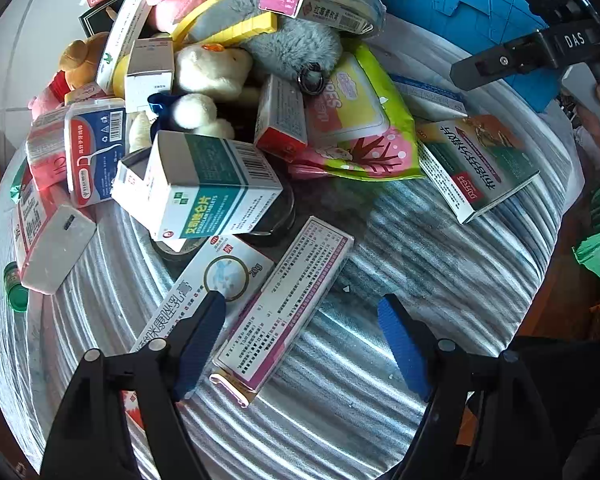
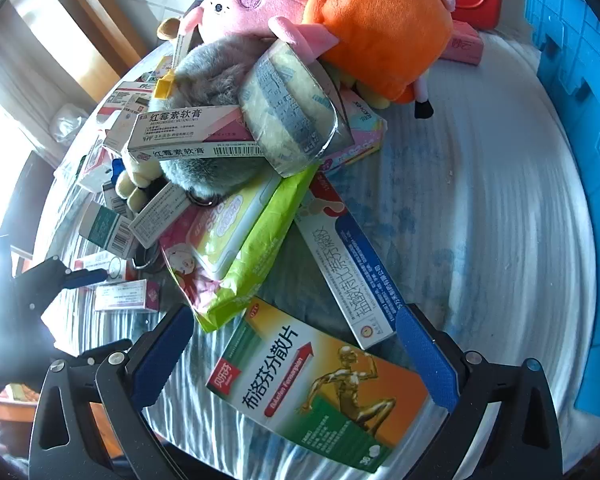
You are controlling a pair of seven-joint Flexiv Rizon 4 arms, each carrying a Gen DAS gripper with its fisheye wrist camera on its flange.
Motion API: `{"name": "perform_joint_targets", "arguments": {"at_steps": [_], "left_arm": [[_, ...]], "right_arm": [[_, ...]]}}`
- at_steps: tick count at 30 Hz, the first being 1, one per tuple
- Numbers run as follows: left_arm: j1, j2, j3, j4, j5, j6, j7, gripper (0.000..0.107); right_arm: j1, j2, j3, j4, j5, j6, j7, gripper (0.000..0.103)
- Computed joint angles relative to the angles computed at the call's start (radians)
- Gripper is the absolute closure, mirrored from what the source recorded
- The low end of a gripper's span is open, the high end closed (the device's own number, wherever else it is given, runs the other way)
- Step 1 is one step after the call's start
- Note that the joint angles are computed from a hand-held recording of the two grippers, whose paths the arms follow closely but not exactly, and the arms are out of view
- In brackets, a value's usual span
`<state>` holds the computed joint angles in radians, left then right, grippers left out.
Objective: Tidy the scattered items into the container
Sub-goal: 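Grasp two medicine boxes with the left tool while the right tool grasps a white-blue ointment box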
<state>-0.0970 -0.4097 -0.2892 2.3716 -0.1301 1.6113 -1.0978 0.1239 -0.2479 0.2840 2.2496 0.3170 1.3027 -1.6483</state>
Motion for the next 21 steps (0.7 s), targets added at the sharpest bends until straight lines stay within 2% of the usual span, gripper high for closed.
{"name": "perform_joint_targets", "arguments": {"at_steps": [7, 11, 13, 15, 16, 17, 19, 21], "left_arm": [[-0.055, -0.013, 0.097, -0.048, 0.029, -0.021, 0.011, 0.032], [-0.018, -0.019, 0.063, -0.059, 0.041, -0.050, 0.084, 0.032], [-0.009, -0.022, 0.051, -0.074, 0.043, -0.080, 0.133, 0.025], [-0.063, -0.035, 0.109, -0.115, 0.048, -0.136, 0.134, 0.016], [-0.086, -0.046, 0.136, -0.140, 0.048, -0.178, 0.128, 0.015], [-0.082, -0.055, 0.132, -0.151, 0.033, -0.196, 0.132, 0.013], [-0.033, -0.063, 0.077, -0.152, -0.027, -0.214, 0.158, 0.013], [-0.015, -0.063, 0.051, -0.149, -0.065, -0.219, 0.175, 0.019]], "right_arm": [[-0.010, -0.014, 0.009, -0.001, 0.022, 0.008, -0.011, 0.000], [-0.015, -0.016, 0.012, -0.001, 0.029, 0.010, -0.014, 0.000], [-0.016, -0.020, 0.011, -0.002, 0.028, 0.009, -0.014, 0.000], [-0.017, -0.021, 0.010, -0.002, 0.028, 0.009, -0.014, 0.000], [-0.017, -0.022, 0.010, -0.002, 0.027, 0.009, -0.013, 0.000], [-0.017, -0.022, 0.009, -0.002, 0.025, 0.009, -0.011, 0.000], [-0.017, -0.024, 0.008, -0.003, 0.023, 0.009, -0.009, 0.000], [-0.018, -0.029, 0.006, -0.005, 0.020, 0.010, -0.008, 0.000]]}}
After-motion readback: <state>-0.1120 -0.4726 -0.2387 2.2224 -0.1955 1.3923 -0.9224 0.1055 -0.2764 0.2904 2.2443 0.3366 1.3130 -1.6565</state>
